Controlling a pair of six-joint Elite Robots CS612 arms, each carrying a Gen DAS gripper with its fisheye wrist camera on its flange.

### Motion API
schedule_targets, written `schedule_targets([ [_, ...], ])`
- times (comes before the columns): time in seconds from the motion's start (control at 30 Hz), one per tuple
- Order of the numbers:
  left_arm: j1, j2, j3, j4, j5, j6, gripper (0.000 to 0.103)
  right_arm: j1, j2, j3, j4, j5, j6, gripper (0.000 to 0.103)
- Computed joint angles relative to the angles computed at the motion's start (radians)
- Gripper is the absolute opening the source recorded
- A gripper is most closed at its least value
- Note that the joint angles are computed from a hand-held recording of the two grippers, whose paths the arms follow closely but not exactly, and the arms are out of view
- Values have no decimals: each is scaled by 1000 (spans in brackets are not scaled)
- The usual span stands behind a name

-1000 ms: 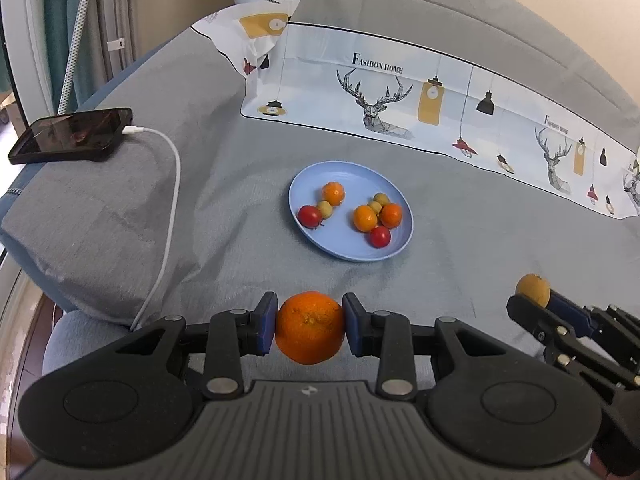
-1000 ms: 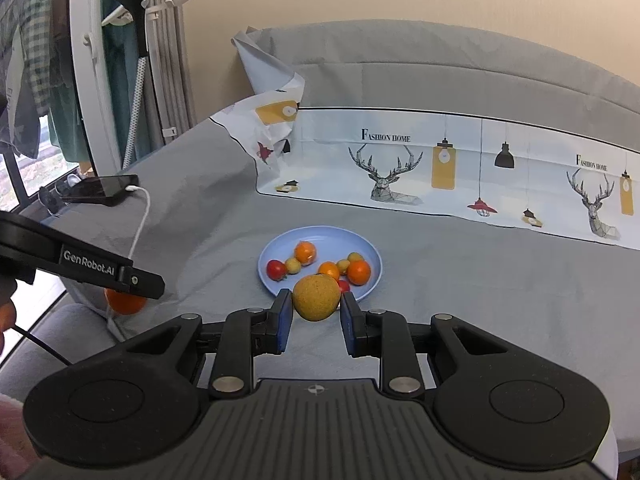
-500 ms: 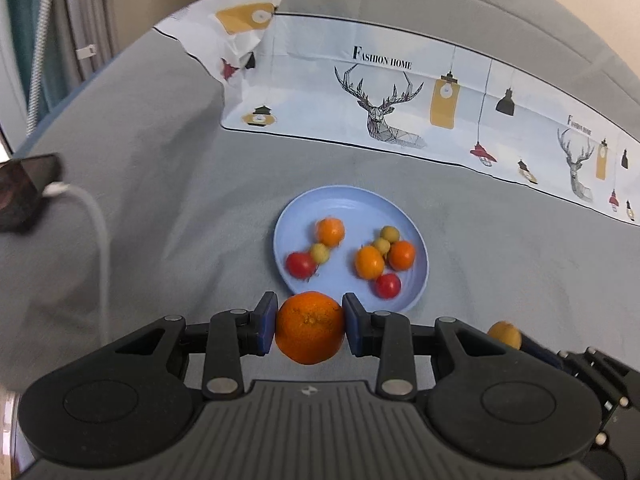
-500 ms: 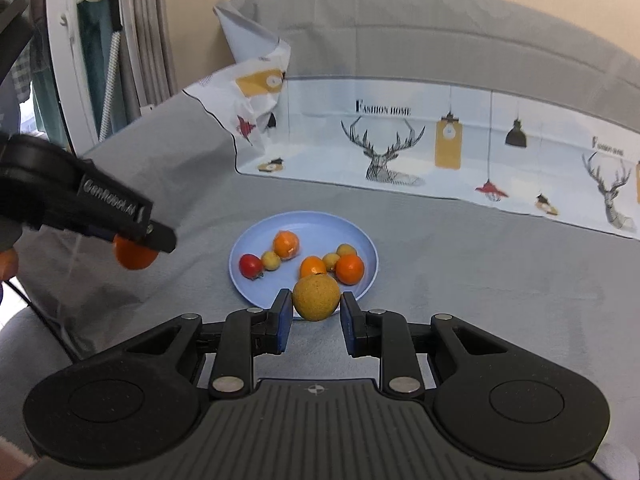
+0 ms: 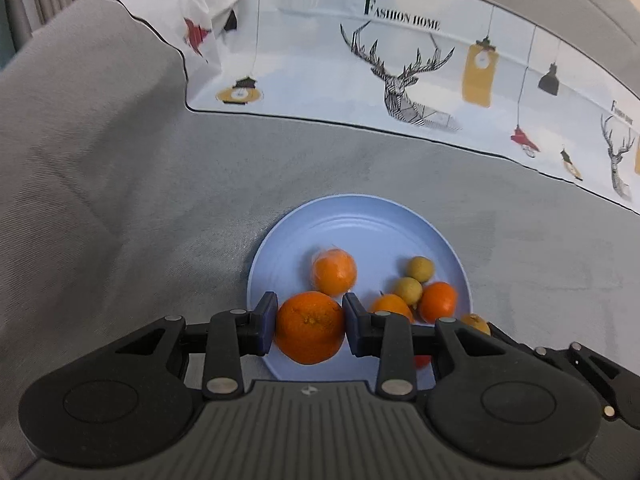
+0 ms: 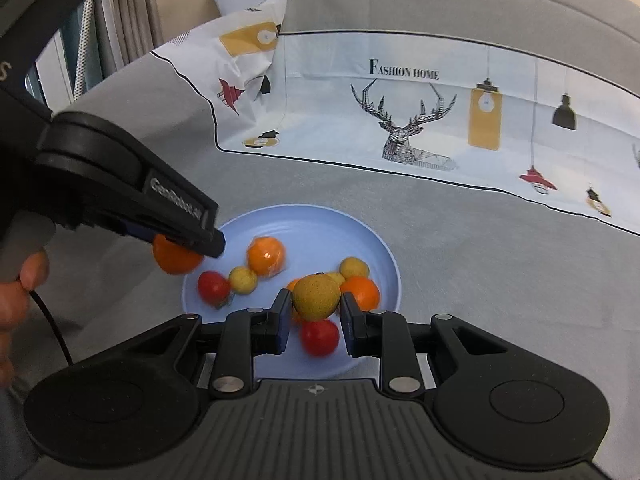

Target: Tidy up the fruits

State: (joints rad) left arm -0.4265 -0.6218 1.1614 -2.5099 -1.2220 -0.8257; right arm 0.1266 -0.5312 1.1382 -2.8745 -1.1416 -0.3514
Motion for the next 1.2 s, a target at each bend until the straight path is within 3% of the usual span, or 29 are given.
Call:
schedule_targets([
  [0.17,13,38,-54,56,5,7,40,12,57,-89,57,-19,-10,27],
  [0.23,14,46,-63,60,19,9,61,14,73,-114,72,-6,-25,27],
  [0.27,14,45,-62,61,32,9,88,14,79,-125,87,5,-42,28],
  [0.3,11,41,-55,56,54,1,102,15,81,-132,104,4,-60,39],
  [0.33,6,34,-41,41,81,-8,103,17,80,-130,99,-11,-69,54],
  [0.4,2,19,-18,32,91,2,103,15,69,-105,53,-21,-67,70],
  [0.53,-17,-28,44,54,85,-11,103,5,10,-16,36,-33,-99,91],
  [0.7,-60,-104,153,37,98,-50,103,-12,-87,122,40,-53,-92,97],
  [0.87,-100,-174,253,15,129,-100,103,-22,-166,250,-56,-70,-66,100],
  [1.0,-121,-208,295,42,151,-151,103,-26,-208,326,-149,-111,-12,100],
  [1.2,-151,-239,335,25,220,-143,103,-34,-249,403,-257,-148,67,101],
])
